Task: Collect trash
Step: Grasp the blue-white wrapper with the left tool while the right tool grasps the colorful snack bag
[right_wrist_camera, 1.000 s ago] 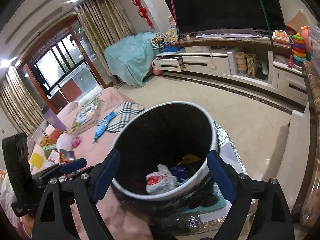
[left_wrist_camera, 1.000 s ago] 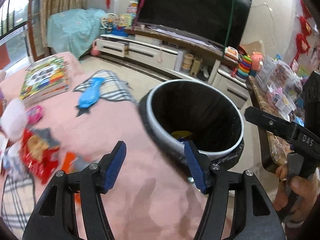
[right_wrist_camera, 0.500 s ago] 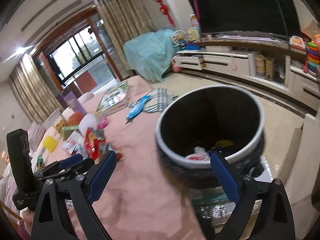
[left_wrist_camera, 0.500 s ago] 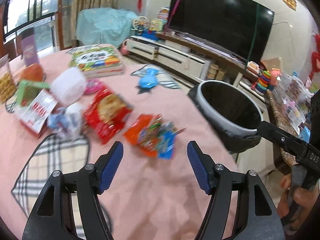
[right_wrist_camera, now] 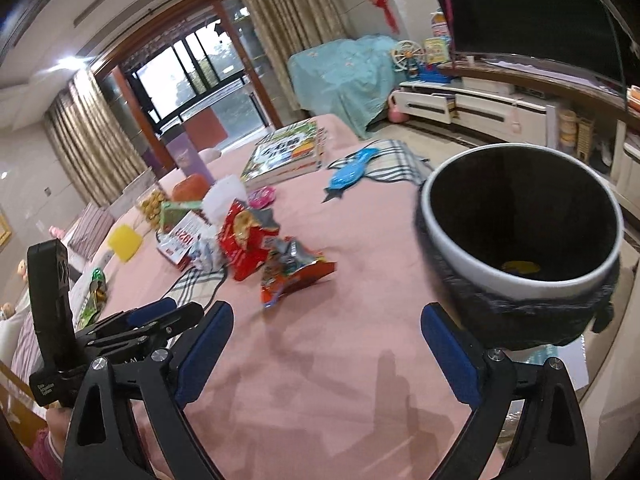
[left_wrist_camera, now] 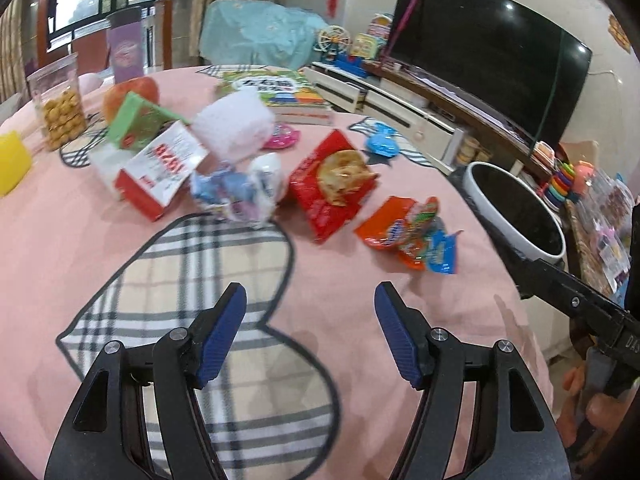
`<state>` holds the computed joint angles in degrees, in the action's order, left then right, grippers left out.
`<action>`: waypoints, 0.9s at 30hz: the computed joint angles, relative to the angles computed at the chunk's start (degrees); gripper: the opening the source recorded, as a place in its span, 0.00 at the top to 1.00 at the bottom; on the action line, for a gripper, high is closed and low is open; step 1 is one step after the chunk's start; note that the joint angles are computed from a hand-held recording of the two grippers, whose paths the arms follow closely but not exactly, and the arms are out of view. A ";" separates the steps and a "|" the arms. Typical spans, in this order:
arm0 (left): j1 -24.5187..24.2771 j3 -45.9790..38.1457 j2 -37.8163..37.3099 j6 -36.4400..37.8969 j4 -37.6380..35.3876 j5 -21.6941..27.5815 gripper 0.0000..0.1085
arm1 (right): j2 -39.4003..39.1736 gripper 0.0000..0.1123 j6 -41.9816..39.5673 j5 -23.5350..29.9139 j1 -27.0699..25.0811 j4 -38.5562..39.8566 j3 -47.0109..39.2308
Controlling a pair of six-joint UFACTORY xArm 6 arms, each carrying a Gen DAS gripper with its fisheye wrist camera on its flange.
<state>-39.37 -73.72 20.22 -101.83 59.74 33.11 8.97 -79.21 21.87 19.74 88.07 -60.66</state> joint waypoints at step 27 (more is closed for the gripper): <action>7.49 -3.38 2.83 8.69 -0.20 -2.81 0.37 | 9.83 0.15 8.52 -1.65 4.92 -6.34 -9.66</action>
